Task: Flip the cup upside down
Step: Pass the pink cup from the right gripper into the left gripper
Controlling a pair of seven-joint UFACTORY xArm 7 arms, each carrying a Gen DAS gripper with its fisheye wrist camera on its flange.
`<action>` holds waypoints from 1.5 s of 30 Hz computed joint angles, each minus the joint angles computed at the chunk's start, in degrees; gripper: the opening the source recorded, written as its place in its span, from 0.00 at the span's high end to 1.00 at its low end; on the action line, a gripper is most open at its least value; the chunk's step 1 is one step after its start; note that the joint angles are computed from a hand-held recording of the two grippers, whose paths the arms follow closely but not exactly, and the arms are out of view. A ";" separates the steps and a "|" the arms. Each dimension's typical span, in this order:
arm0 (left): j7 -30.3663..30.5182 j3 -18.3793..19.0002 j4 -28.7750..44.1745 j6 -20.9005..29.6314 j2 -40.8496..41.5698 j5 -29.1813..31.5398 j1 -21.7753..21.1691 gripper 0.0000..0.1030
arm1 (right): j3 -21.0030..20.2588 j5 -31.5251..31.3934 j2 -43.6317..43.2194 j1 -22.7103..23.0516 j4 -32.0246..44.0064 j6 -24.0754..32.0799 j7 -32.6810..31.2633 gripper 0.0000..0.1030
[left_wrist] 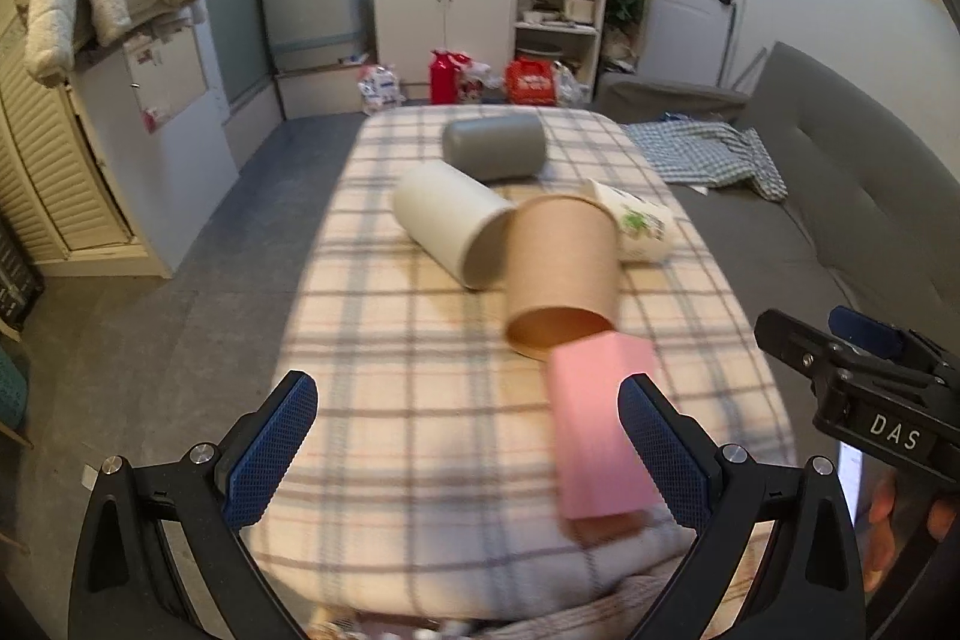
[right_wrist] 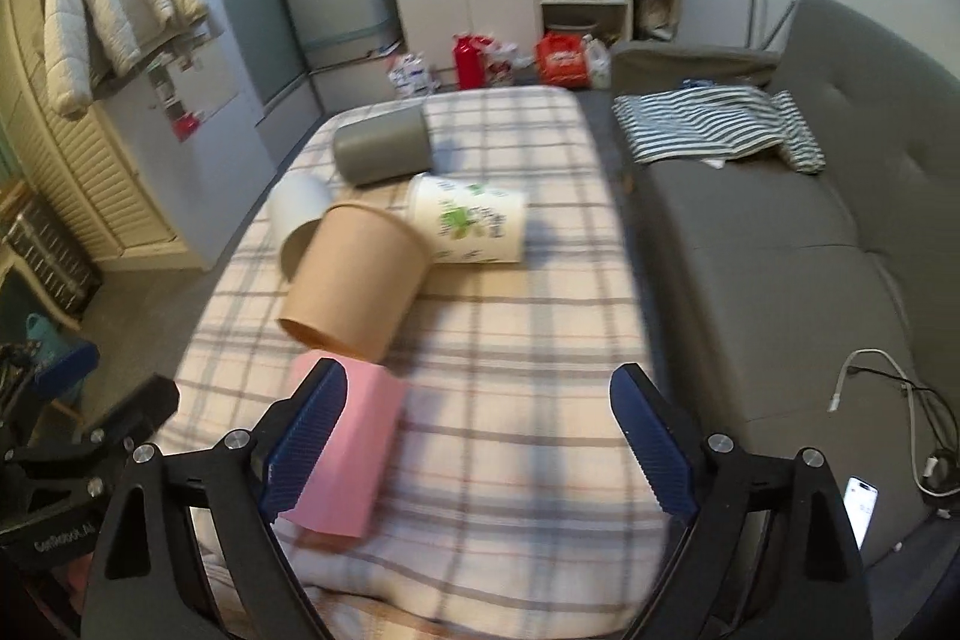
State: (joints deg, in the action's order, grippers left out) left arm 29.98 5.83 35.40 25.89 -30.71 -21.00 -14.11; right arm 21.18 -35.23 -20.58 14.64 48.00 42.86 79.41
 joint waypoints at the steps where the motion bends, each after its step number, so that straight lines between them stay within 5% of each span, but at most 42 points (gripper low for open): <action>1: -0.39 -0.40 -0.20 0.39 -0.20 -0.07 -0.14 0.00 | -0.43 0.43 -1.37 0.01 -1.53 -0.47 0.68 0.13; 10: -2.60 -2.95 -2.18 4.51 -0.97 0.09 -2.26 0.00 | -0.73 5.73 -7.38 -1.57 -9.43 -4.29 2.30 0.12; 23: -1.36 -3.69 -2.15 8.43 3.00 -0.09 -3.23 0.02 | -0.22 8.72 -5.84 -3.60 -10.72 -8.08 0.35 0.12; 24: -1.06 -3.50 -1.89 9.13 3.55 -0.53 -3.25 0.03 | -0.26 8.83 -5.63 -3.61 -10.72 -8.16 0.24 0.12; 26: -0.59 -3.48 -1.32 10.41 4.61 -1.10 -3.03 0.29 | -0.34 9.03 -5.15 -3.63 -10.64 -8.36 0.16 0.13; 28: -0.43 -3.66 -0.20 12.94 6.15 -0.97 -2.36 0.44 | -0.53 9.21 -4.53 -3.62 -10.45 -8.64 -0.05 0.13; 34: 2.34 -3.69 0.24 16.00 4.13 -2.37 -0.83 0.44 | -0.36 8.57 -3.71 -3.57 -9.45 -7.89 -0.01 0.13; 45: 4.10 -2.39 0.59 12.88 0.54 -1.95 0.84 0.45 | -0.36 7.66 -2.32 -2.45 -7.81 -6.55 0.01 0.12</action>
